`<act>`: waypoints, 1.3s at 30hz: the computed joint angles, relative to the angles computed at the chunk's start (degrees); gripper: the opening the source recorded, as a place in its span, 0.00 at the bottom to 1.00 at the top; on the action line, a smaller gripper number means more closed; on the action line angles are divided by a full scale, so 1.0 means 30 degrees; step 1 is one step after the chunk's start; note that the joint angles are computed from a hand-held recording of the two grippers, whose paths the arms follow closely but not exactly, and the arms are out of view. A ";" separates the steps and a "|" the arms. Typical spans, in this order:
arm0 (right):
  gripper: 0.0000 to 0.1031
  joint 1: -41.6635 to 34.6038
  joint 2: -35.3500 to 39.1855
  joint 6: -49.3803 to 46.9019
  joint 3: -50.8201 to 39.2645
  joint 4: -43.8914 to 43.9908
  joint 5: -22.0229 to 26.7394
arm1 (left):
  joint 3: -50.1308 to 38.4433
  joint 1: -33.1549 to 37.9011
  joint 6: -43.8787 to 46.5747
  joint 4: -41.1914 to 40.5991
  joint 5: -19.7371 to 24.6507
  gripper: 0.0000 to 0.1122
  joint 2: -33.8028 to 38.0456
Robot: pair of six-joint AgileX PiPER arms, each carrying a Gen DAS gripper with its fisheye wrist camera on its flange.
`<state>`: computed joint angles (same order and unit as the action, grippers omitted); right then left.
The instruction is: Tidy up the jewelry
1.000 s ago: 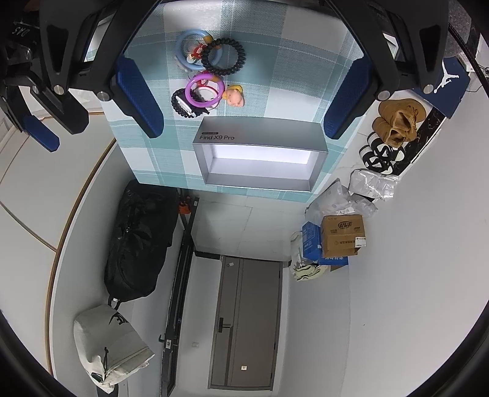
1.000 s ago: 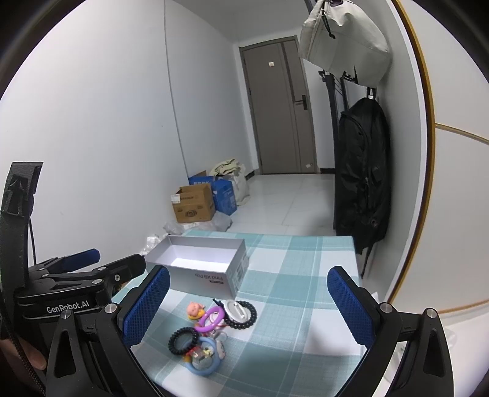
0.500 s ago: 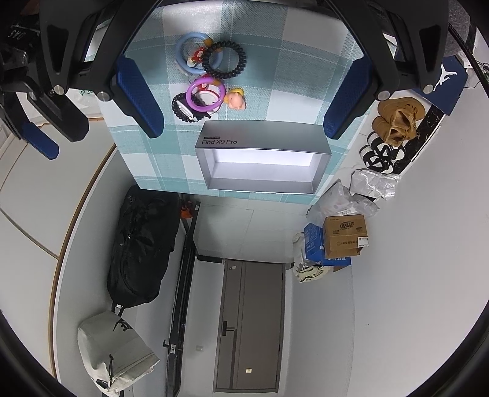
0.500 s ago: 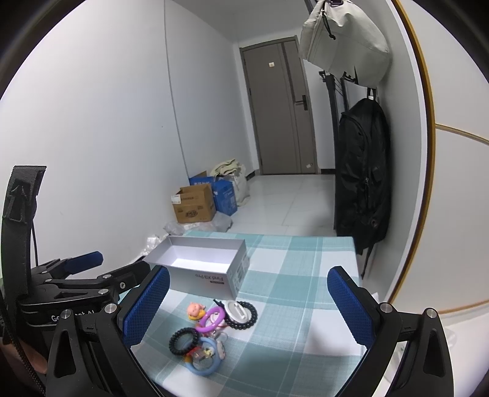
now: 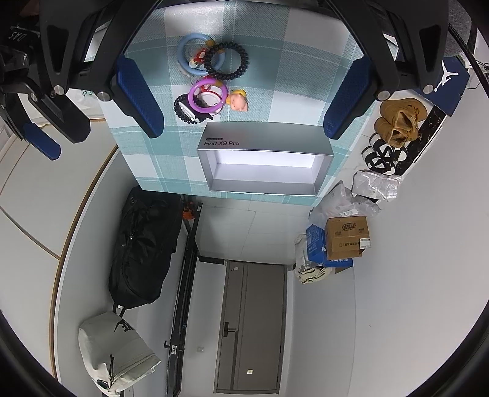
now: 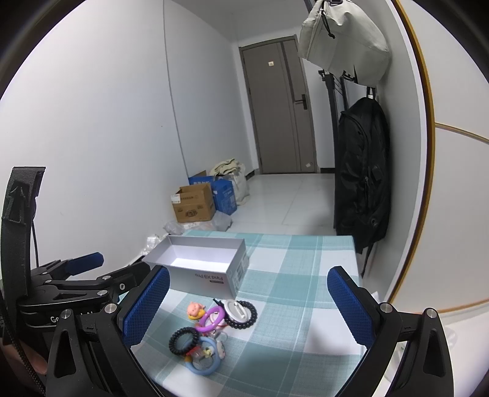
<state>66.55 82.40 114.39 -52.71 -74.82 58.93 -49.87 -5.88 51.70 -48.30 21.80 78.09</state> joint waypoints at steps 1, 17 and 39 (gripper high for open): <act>1.00 0.0012 0.0019 -0.0006 -0.0025 0.0024 0.0034 | 0.0007 -0.0006 0.0016 0.0008 0.0010 0.90 -0.0013; 1.00 0.0015 0.0023 -0.0060 -0.0049 0.0077 0.0058 | -0.0215 0.0131 -0.0304 0.0308 0.0406 0.90 0.0052; 1.00 -0.2054 0.0532 -0.1400 -0.0438 0.1941 -0.1608 | -0.1964 0.1578 -0.0049 0.2129 0.5586 0.86 0.3745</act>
